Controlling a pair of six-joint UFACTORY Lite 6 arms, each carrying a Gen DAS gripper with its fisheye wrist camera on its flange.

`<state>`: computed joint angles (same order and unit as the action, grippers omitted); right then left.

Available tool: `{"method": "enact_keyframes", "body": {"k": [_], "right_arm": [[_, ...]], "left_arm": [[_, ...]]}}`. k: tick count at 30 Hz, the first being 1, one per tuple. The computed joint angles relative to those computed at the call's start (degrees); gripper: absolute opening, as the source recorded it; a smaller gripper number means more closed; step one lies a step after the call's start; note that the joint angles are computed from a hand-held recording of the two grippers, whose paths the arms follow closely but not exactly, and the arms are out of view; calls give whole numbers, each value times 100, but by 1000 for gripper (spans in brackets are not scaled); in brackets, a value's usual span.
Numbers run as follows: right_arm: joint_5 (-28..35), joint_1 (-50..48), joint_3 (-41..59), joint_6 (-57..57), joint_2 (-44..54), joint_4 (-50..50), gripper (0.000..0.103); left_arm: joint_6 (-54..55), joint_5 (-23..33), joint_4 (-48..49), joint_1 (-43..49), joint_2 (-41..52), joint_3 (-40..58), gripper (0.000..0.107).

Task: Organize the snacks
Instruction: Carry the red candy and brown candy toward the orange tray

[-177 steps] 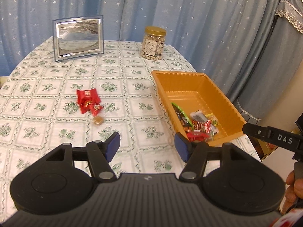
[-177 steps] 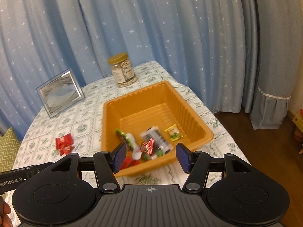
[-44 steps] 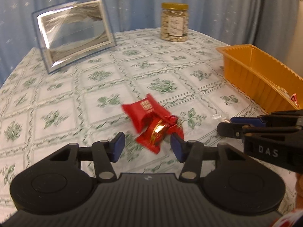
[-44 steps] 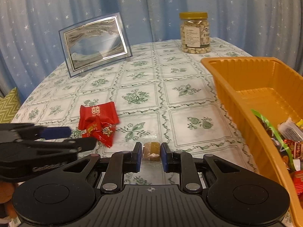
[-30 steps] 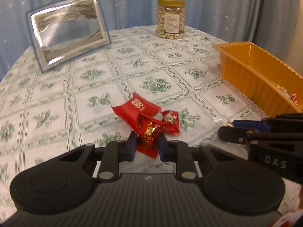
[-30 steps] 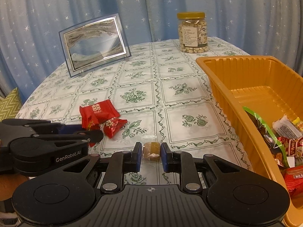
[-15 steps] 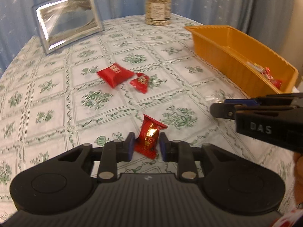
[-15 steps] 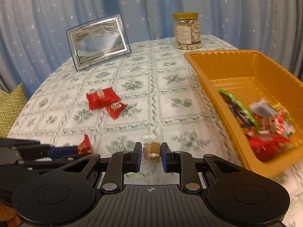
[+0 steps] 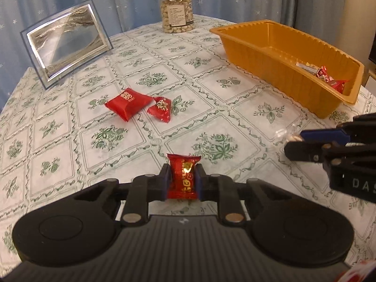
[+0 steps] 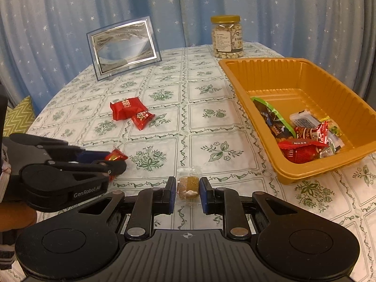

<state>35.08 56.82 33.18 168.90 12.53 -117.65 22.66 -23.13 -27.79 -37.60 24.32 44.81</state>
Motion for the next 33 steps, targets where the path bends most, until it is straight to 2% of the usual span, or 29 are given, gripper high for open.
{"method": "enact_keyframes", "body": {"k": [3,7,12,17,19,26,33], "right_arm": [[6,66,-125,-151,-224,236,22],[68,284,-362,-557,-683,789,22],[374,839,-741,-1387,-1601,1935,22],[935,1544,-1072,-2297,-2662,3201,22],[1212,1834,-1174,-2569,-3036,3618,22],[2186,2794,-1442,-3222,-4094,4697,22],[3083,3593,-1603,-3377,-4766,5299,22]], "left_arm": [[565,-36,-1052,-221,-250,-188,18],[540,51,-2032,-503,-984,-653,18],[1513,57,-4268,-1212,-2106,-1137,18],[2865,-541,-6623,-2256,-3026,-1281,18],[3134,-846,-7162,-2676,-3215,-1228,18],[3458,-1735,-8107,-3726,-3387,-859,18],[3665,-2135,-8405,-4168,-3286,-421,18]]}}
